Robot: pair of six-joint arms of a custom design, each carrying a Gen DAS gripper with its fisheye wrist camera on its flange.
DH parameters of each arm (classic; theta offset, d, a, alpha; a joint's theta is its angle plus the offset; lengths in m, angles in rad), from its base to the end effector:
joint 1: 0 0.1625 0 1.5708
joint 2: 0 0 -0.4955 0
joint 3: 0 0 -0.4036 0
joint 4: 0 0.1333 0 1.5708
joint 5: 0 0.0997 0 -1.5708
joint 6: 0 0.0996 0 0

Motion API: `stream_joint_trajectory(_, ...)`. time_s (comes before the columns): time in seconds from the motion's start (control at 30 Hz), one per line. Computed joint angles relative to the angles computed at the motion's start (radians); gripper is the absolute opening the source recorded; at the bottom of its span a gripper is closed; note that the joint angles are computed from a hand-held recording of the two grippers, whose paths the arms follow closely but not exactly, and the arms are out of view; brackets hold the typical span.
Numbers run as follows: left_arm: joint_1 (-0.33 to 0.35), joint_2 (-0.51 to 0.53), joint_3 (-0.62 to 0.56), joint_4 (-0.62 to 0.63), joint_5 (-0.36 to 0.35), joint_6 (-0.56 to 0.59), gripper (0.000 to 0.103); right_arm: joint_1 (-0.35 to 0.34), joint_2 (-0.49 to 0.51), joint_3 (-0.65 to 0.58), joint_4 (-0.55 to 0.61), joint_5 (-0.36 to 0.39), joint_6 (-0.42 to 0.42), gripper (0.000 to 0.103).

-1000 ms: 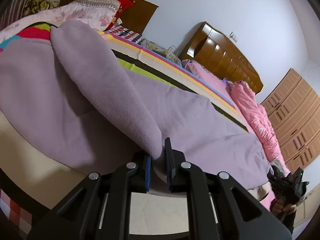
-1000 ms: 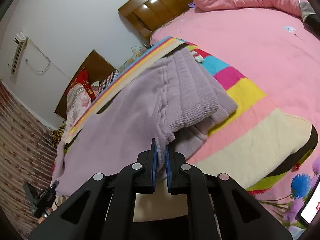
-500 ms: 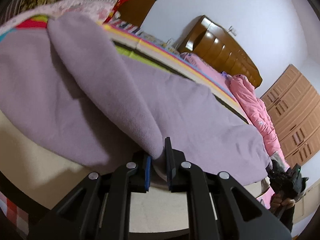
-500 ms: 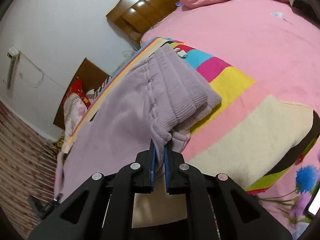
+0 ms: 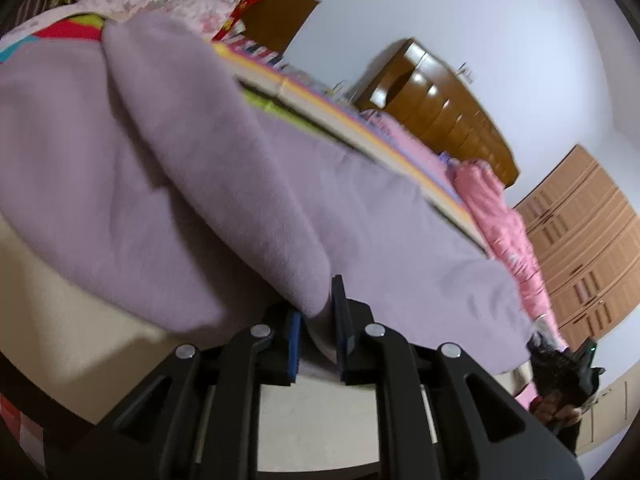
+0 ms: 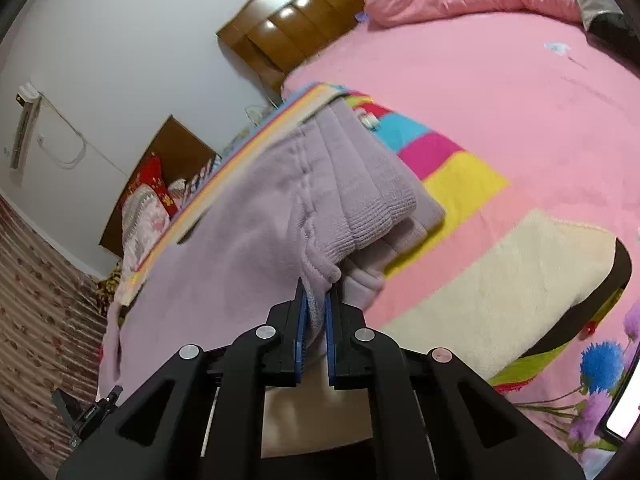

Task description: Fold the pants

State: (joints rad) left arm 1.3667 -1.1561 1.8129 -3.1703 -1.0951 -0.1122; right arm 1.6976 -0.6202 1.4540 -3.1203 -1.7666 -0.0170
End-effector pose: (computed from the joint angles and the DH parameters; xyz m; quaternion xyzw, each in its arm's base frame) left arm 0.0436 -0.6723 0.3982 -0.0671 0.8699 -0.4689 0.1378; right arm 0.2159 -0.7929 0.1433 0.0328 -0.9322 0.3531 0.0723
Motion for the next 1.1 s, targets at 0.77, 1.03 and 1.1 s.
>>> stream_joint_trajectory(0.77, -0.108, -0.062, 0.108, -0.328, 0.336, 0.203, 0.083, 0.101, 0.000, 0.006, -0.169, -0.228, -0.209, 0.072)
stream_joint_trajectory(1.03, -0.058, -0.045, 0.072, -0.113, 0.261, 0.018, 0.093, 0.197, 0.185, -0.225, 0.166, -0.150, -0.432, 0.072)
stream_joint_trajectory(1.1, -0.035, -0.058, 0.080, -0.113, 0.247, -0.006, 0.094, 0.215, 0.231, -0.291, 0.229, -0.166, -0.450, 0.072)
